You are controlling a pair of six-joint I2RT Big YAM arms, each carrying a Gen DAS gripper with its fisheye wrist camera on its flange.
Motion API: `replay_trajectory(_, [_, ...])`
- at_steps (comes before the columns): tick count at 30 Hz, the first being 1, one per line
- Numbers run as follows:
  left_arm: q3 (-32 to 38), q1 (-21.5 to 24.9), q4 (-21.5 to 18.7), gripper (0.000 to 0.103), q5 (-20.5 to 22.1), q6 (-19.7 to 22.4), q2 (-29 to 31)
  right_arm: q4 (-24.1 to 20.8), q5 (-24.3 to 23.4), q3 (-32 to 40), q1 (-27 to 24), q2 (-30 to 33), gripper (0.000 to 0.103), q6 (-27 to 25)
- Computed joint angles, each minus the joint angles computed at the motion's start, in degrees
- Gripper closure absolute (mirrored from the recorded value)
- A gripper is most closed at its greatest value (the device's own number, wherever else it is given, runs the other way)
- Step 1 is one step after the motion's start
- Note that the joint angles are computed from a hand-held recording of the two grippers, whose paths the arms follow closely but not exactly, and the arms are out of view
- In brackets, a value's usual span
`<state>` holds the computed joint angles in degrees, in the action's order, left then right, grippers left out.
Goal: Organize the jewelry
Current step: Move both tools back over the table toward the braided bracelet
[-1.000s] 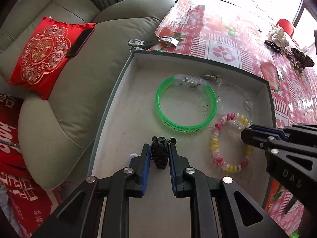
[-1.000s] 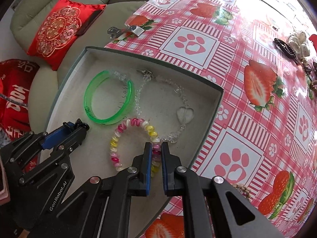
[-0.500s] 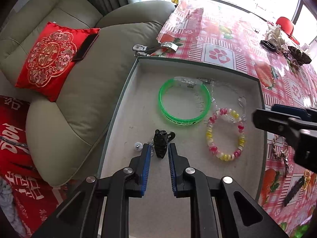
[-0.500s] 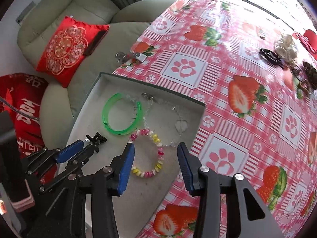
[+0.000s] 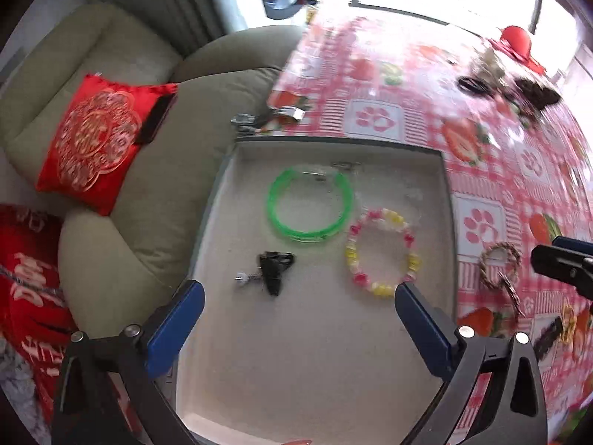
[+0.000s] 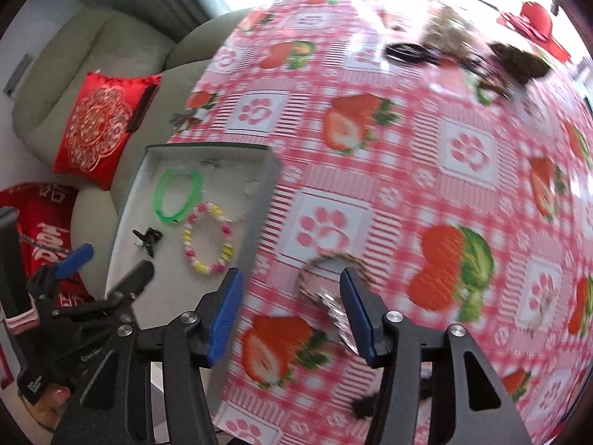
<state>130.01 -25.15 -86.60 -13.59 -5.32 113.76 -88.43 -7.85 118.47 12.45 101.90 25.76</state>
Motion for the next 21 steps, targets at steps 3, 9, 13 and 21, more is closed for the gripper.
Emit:
replay_trajectory(3, [3.0,-0.7,-2.4,0.000,1.3,0.0,1.7,0.7,0.1,-4.2,-1.4,-3.1,0.044,1.6])
replay_trajectory(9, [6.5,-3.4,-3.9,0.000,3.3,0.9,3.2,1.3,0.7,-11.7,-4.5,-9.1,0.030,3.9])
replay_trajectory(13, [8.7,-5.3,-5.7,0.000,5.5,0.9,4.7,0.8,1.8,-16.4,-7.0,-12.8,0.020,5.2])
replay_trajectory(21, [12.8,-8.9,-9.2,0.000,6.8,-0.4,7.5,0.2,2.8,-23.4,-11.7,-18.2,0.020,7.2])
